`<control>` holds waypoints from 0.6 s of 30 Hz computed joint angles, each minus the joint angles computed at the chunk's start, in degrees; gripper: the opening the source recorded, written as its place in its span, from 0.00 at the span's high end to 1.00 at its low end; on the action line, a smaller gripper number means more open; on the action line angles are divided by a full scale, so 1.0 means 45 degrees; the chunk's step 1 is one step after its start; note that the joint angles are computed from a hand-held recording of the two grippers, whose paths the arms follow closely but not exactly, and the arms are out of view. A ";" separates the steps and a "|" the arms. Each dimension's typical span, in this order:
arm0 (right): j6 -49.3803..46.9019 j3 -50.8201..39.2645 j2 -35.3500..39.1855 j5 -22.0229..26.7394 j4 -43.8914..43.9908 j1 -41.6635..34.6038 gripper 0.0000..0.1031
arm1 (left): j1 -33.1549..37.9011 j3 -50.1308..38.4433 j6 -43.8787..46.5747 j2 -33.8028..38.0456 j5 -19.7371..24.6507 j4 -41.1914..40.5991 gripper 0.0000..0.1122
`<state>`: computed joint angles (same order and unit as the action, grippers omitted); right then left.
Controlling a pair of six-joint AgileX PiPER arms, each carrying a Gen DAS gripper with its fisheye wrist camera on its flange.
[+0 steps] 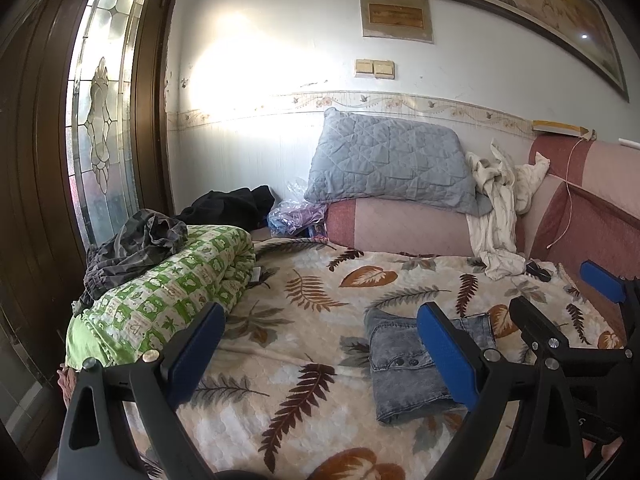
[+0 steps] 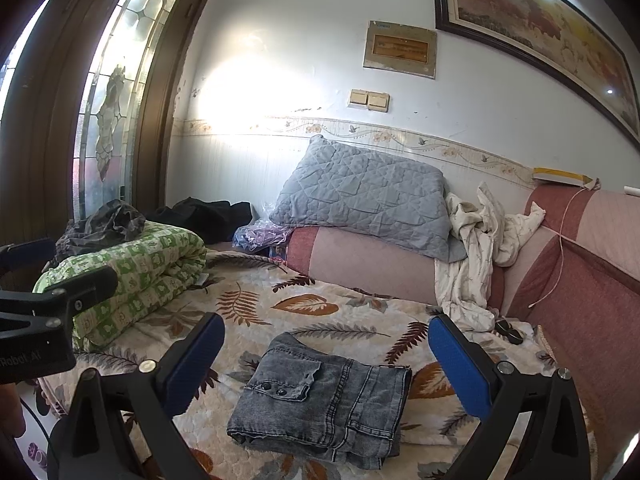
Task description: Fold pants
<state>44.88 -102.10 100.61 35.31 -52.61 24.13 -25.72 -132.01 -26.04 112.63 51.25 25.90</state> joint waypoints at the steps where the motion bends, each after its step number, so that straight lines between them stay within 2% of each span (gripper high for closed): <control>1: -0.0063 -0.0035 0.0039 -0.0015 0.0068 -0.0022 0.00 | 0.0047 0.0003 0.0059 0.0032 -0.0031 -0.0068 0.14; 11: -0.0587 -0.0844 0.0823 0.0083 0.0549 -0.0060 0.00 | 0.0389 -0.0111 0.0350 0.0449 -0.0092 -0.0560 0.14; 18: -0.1040 -0.1659 0.1480 0.0116 0.1037 -0.0239 0.00 | 0.0586 -0.0838 0.0546 0.0976 0.0282 -0.0728 0.14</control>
